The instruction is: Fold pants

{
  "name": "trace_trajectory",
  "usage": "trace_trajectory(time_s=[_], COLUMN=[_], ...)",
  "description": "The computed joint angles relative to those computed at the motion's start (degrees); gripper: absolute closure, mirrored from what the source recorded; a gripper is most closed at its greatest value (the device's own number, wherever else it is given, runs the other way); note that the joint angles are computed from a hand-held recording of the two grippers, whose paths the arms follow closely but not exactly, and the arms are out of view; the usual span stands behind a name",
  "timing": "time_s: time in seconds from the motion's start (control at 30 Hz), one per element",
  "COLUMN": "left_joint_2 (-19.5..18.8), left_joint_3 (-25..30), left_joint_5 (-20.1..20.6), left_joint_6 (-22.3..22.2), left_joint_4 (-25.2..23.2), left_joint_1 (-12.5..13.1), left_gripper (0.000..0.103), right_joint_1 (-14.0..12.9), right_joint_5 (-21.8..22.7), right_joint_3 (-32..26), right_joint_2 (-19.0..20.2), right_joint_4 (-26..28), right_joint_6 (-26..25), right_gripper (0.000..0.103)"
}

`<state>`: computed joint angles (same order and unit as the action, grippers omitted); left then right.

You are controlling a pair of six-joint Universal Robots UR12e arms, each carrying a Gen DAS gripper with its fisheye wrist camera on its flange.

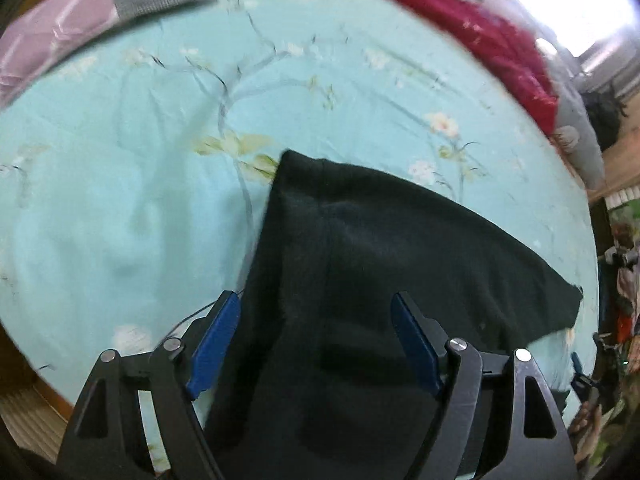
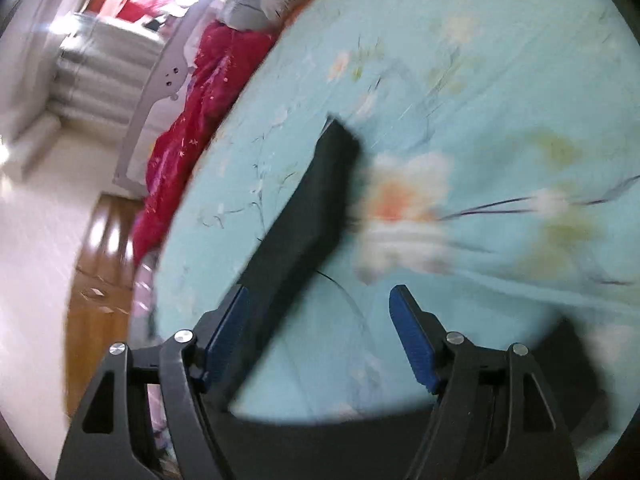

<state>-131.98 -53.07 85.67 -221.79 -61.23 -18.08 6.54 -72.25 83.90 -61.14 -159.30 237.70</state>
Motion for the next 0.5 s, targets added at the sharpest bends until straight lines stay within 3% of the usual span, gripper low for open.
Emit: trace_trajectory(time_s=[0.07, 0.13, 0.17, 0.2, 0.23, 0.33, 0.4, 0.43, 0.5], left_joint_2=[-1.9, -3.6, -4.3, -4.3, -4.4, -4.1, -4.7, -5.0, -5.3], left_joint_3=[2.0, 5.0, 6.7, 6.7, 7.3, 5.9, 6.1, 6.6, 7.2], left_joint_5=[-2.4, -1.7, -0.7, -1.0, -2.0, -1.0, -0.8, -0.2, 0.8], left_joint_6=[-1.5, -0.9, 0.3, 1.0, 2.2, 4.1, 4.9, 5.2, 6.1], left_joint_4=[0.2, -2.3, -4.0, -4.2, -4.9, -3.3, -3.6, -4.4, -5.2], left_joint_1=[0.1, -0.1, -0.4, -0.6, -0.5, -0.7, -0.8, -0.9, -1.1], left_gripper=[0.038, 0.047, 0.055, 0.059, 0.059, 0.059, 0.06, 0.06, 0.06], right_joint_1=[0.2, 0.1, 0.1, -0.1, -0.3, 0.0, 0.6, 0.6, 0.4], right_joint_5=[1.2, 3.2, 3.7, 4.1, 4.8, 0.2, -5.1, -7.1, -11.5], right_joint_3=[-2.9, -5.0, -6.1, -7.3, -8.3, -8.0, -7.1, -6.6, -4.5], right_joint_2=[3.5, 6.3, 7.6, 8.4, 8.7, 6.5, 4.0, 3.0, 1.2], right_joint_4=[-1.7, -3.9, -5.2, -5.5, -5.2, -8.2, -0.4, 5.1, 11.1], right_joint_6=[4.5, 7.7, 8.6, 7.7, 6.2, -1.5, -8.6, -9.8, -8.7], right_gripper=[0.029, 0.029, 0.046, 0.095, 0.096, 0.096, 0.093, 0.091, 0.085])
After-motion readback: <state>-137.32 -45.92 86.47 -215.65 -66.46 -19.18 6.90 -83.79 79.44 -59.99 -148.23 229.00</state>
